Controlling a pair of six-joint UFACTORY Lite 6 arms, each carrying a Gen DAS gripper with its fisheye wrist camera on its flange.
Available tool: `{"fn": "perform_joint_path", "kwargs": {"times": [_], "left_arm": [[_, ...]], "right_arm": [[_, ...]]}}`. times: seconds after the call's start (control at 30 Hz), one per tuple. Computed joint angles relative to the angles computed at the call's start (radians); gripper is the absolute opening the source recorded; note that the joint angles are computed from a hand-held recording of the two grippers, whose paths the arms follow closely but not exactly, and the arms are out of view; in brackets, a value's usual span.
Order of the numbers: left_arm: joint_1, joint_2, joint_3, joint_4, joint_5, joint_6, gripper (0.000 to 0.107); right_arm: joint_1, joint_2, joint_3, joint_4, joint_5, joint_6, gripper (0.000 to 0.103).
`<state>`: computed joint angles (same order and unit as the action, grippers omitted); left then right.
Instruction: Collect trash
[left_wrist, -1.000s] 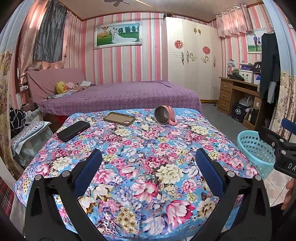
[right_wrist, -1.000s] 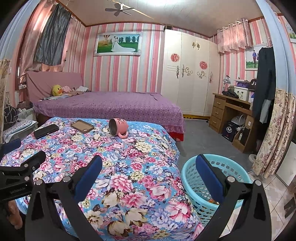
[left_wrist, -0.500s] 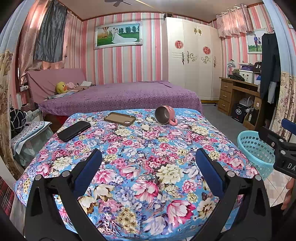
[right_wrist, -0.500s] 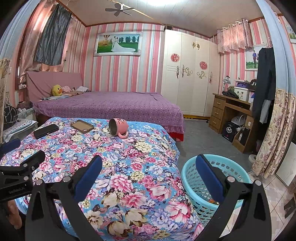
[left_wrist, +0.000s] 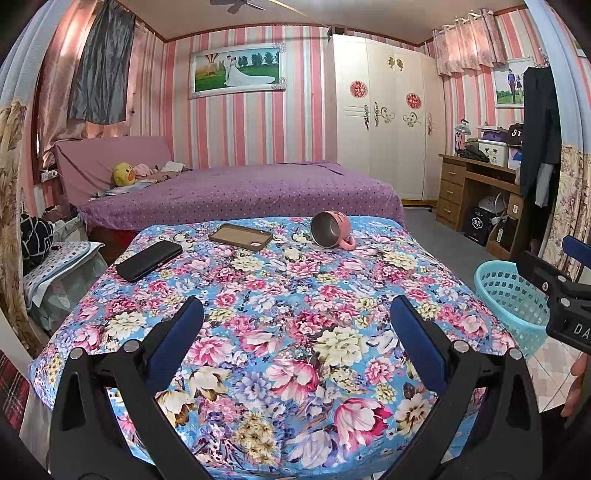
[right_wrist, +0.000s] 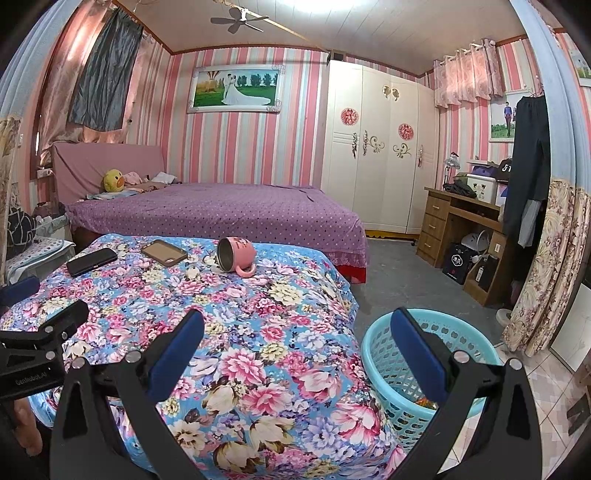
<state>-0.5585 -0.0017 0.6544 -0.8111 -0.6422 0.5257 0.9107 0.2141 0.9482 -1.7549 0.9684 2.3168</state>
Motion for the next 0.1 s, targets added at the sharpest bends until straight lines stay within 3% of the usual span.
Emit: {"fn": "perform_joint_path", "kwargs": {"times": [0.1], "left_arm": [[-0.003, 0.0, -0.002, -0.005, -0.002, 0.002, 0.098]], "right_arm": [[0.001, -0.002, -0.003, -0.002, 0.001, 0.003, 0.099]]}}
